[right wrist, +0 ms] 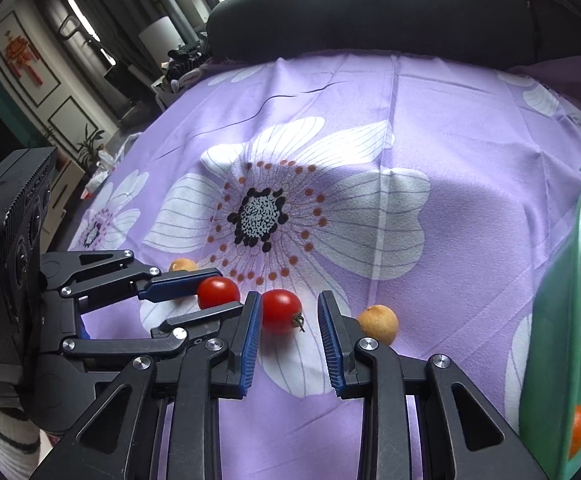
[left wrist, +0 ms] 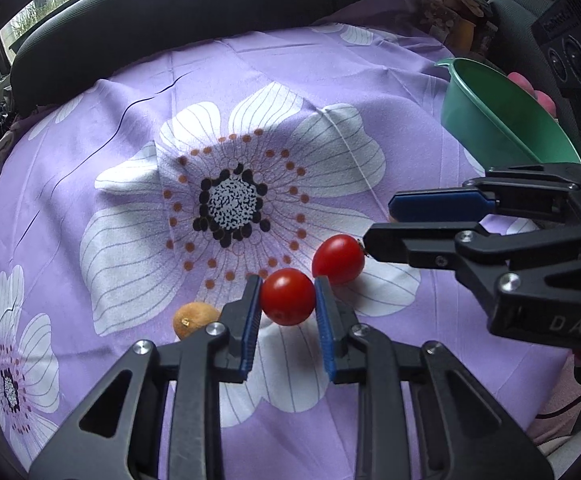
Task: Organize fruits
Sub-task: 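Close the left gripper around another red cherry tomato, then lift the red cherry tomato over the green bowl and open the left gripper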
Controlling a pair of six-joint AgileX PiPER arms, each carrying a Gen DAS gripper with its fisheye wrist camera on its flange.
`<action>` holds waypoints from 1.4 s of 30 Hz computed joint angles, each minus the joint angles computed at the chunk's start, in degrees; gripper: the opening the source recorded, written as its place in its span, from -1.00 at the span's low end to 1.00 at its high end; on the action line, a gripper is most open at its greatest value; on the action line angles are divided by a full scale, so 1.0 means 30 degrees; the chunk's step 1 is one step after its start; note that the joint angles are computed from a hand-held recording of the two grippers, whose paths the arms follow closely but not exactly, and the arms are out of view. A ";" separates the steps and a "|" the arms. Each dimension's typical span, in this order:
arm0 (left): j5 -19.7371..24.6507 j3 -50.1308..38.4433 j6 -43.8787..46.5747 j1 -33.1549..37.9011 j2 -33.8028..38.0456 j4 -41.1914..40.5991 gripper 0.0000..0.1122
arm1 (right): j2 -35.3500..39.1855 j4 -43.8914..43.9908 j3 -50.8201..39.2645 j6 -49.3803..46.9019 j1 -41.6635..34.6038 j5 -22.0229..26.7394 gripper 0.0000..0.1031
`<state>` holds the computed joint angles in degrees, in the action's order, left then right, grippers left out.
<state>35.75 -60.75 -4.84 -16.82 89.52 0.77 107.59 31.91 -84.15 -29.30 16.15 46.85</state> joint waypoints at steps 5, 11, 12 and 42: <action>0.0057 0.0122 -0.1143 -0.0598 -0.0648 0.0477 -0.54 | -0.1510 0.0731 0.1527 -0.0623 -0.0668 -0.0503 -0.39; 0.0069 0.0289 -0.2267 -0.1242 -0.1399 0.0576 -0.54 | -0.2996 0.1235 0.2955 -0.1218 -0.1129 -0.0879 -0.39; 0.0055 0.0239 -0.2323 -0.1370 -0.1531 0.0453 -0.54 | -0.3370 0.1434 0.3332 -0.1438 -0.1245 -0.1048 -0.39; 0.1641 -1.0409 -0.2126 -0.6514 0.5385 -0.0258 -0.53 | -0.6281 0.2831 0.5716 -0.3529 -0.9027 -0.1648 -0.38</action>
